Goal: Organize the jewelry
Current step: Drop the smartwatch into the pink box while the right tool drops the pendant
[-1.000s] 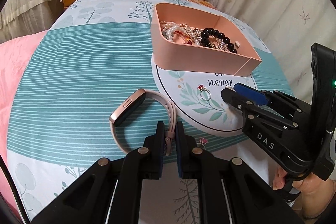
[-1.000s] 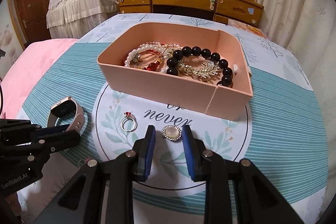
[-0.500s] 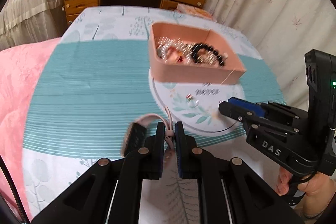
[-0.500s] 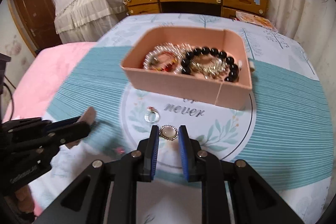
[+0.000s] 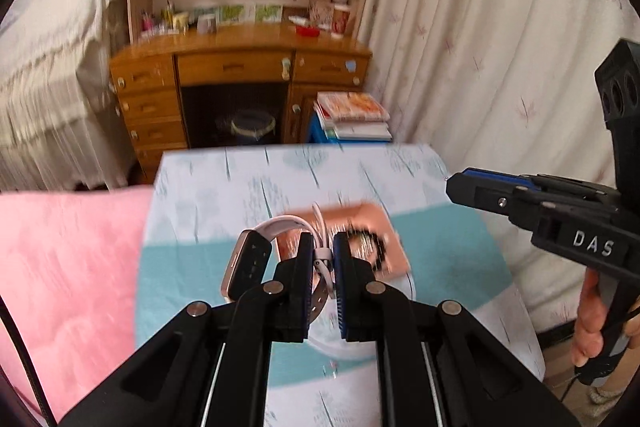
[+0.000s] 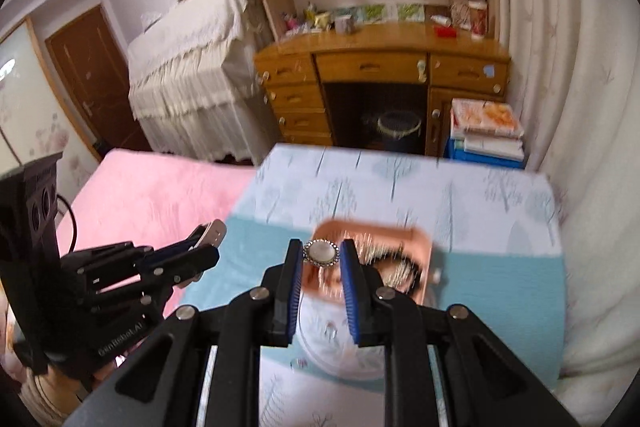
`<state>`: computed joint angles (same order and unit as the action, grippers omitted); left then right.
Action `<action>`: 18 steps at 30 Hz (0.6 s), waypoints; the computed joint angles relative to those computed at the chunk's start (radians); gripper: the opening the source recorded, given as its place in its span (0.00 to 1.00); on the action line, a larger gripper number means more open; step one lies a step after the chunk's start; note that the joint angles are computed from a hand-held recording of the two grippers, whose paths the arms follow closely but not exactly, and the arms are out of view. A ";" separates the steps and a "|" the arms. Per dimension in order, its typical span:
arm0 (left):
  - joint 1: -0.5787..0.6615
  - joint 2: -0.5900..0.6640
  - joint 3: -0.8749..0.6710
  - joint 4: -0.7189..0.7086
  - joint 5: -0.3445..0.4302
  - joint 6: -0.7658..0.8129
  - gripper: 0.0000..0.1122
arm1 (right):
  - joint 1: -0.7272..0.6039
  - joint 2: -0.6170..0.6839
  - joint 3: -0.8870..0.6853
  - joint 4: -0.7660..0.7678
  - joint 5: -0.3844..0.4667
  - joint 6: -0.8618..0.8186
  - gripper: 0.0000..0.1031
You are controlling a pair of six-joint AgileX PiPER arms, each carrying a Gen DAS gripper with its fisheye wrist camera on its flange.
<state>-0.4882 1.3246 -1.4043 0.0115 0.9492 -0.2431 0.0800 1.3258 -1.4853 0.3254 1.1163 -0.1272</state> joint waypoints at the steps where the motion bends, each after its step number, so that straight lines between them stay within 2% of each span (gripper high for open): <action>1: 0.005 0.036 -0.055 0.003 0.017 0.004 0.07 | -0.007 0.024 -0.037 -0.003 0.012 0.005 0.18; 3: 0.025 0.119 -0.156 -0.022 0.040 0.034 0.07 | -0.009 0.098 -0.119 -0.017 0.029 0.017 0.18; 6: 0.047 0.229 -0.243 -0.060 0.060 0.065 0.07 | -0.022 0.197 -0.158 -0.027 0.027 0.018 0.18; 12: 0.045 0.487 -0.343 -0.072 0.064 0.070 0.07 | -0.062 0.379 -0.109 -0.005 -0.017 0.009 0.18; 18: 0.037 0.671 -0.413 -0.103 0.056 0.068 0.07 | -0.078 0.535 -0.087 -0.023 -0.068 0.015 0.19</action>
